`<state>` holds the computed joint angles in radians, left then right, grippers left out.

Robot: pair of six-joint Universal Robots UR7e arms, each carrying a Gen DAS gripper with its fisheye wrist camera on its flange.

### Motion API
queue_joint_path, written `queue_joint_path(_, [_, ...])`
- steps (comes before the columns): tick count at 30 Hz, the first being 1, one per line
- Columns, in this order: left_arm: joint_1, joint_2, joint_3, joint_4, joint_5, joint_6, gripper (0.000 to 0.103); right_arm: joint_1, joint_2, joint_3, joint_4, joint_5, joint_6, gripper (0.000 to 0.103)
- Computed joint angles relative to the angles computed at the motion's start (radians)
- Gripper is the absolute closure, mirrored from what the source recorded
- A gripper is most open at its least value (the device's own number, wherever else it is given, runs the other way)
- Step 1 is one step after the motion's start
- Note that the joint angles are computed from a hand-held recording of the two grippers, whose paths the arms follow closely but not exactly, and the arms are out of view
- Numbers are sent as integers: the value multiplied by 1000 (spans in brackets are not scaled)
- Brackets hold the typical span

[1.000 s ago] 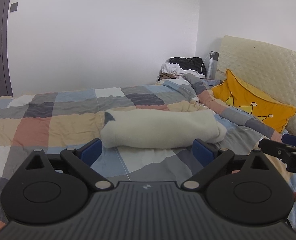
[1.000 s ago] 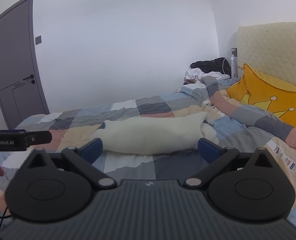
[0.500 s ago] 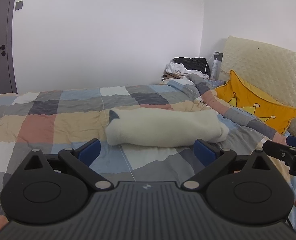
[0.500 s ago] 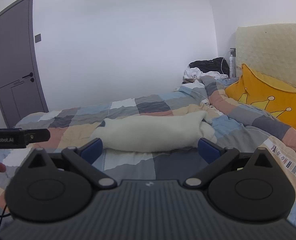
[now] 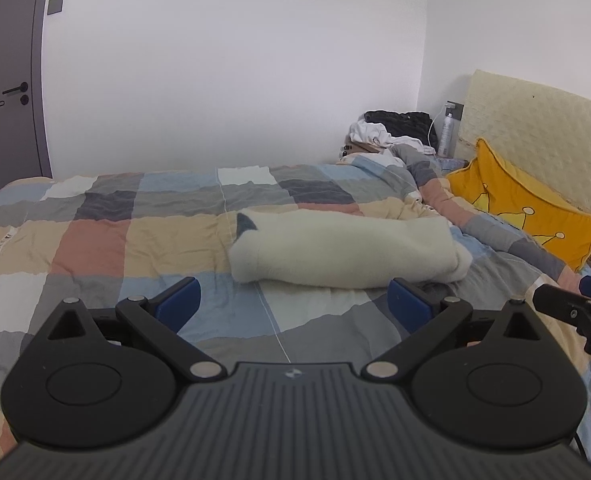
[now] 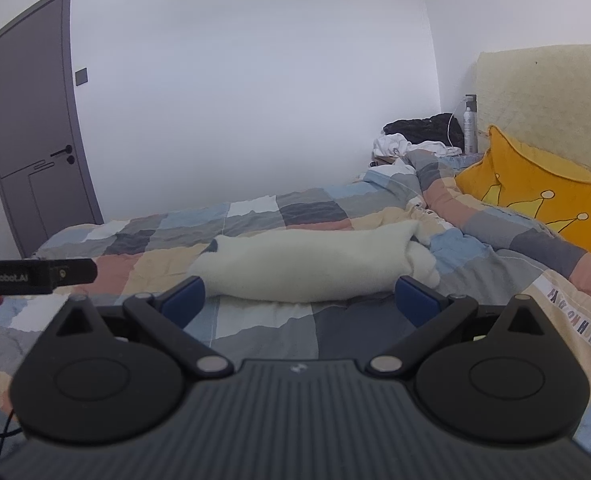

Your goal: Fold large clothes

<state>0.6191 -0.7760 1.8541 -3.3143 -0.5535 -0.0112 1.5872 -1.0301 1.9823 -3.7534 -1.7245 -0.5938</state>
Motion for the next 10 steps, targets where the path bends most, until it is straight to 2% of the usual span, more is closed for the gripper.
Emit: queue_joint_path(10, [-2, -4, -1, 24, -16, -17, 2, -6, 0, -10, 22, -12, 11, 0])
